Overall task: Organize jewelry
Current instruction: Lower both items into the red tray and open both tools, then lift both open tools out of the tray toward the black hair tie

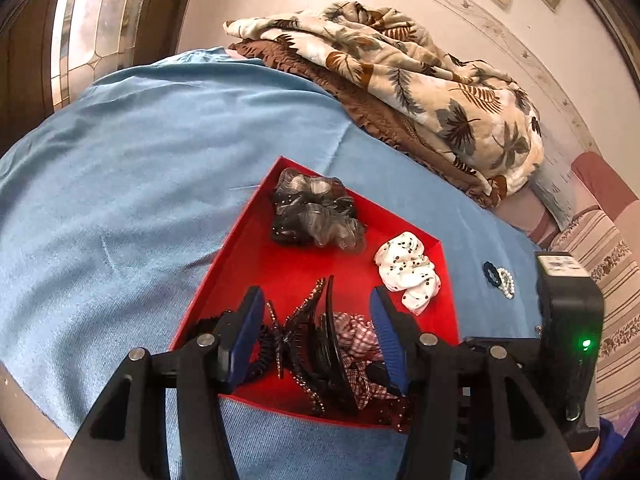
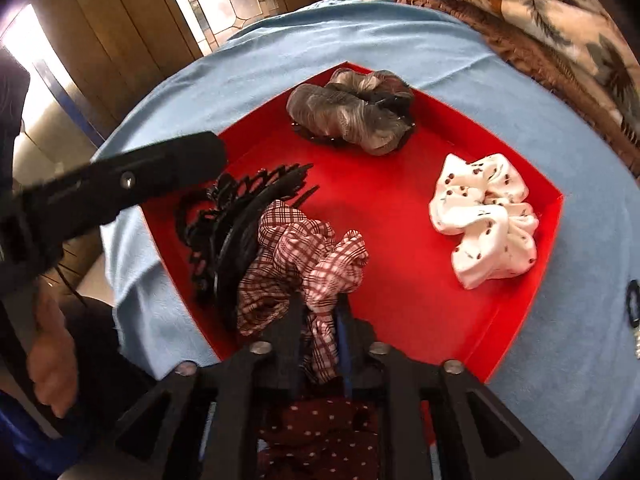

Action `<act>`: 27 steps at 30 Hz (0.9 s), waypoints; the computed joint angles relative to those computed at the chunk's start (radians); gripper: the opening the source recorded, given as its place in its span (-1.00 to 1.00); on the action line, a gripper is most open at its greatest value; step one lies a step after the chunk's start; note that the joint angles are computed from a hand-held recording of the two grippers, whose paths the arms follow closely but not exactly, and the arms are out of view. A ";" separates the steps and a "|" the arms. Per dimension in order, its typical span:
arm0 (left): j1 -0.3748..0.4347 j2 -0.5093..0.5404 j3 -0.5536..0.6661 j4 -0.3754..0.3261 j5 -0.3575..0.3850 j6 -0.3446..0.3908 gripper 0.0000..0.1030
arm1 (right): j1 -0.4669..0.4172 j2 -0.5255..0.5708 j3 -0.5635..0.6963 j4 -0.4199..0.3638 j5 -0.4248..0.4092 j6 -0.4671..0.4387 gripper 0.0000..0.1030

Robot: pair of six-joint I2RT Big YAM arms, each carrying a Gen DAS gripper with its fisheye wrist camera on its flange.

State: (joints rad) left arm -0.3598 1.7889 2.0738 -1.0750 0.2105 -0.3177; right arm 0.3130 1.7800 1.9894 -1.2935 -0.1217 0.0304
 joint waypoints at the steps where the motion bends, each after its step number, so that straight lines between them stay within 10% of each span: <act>1: 0.001 -0.002 -0.004 0.003 -0.002 0.001 0.04 | -0.002 -0.008 -0.008 0.015 -0.001 0.013 -0.29; 18: 0.019 -0.023 -0.039 0.040 -0.054 -0.067 0.04 | 0.016 -0.218 -0.201 0.078 0.008 -0.077 -0.25; 27: 0.011 -0.015 -0.030 0.025 -0.083 -0.049 0.04 | -0.006 -0.071 -0.069 0.056 0.261 -0.108 -0.47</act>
State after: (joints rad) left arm -0.3491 1.7737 2.0442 -1.0497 0.1277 -0.3669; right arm 0.3074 1.7092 1.9209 -1.2372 0.1392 -0.0780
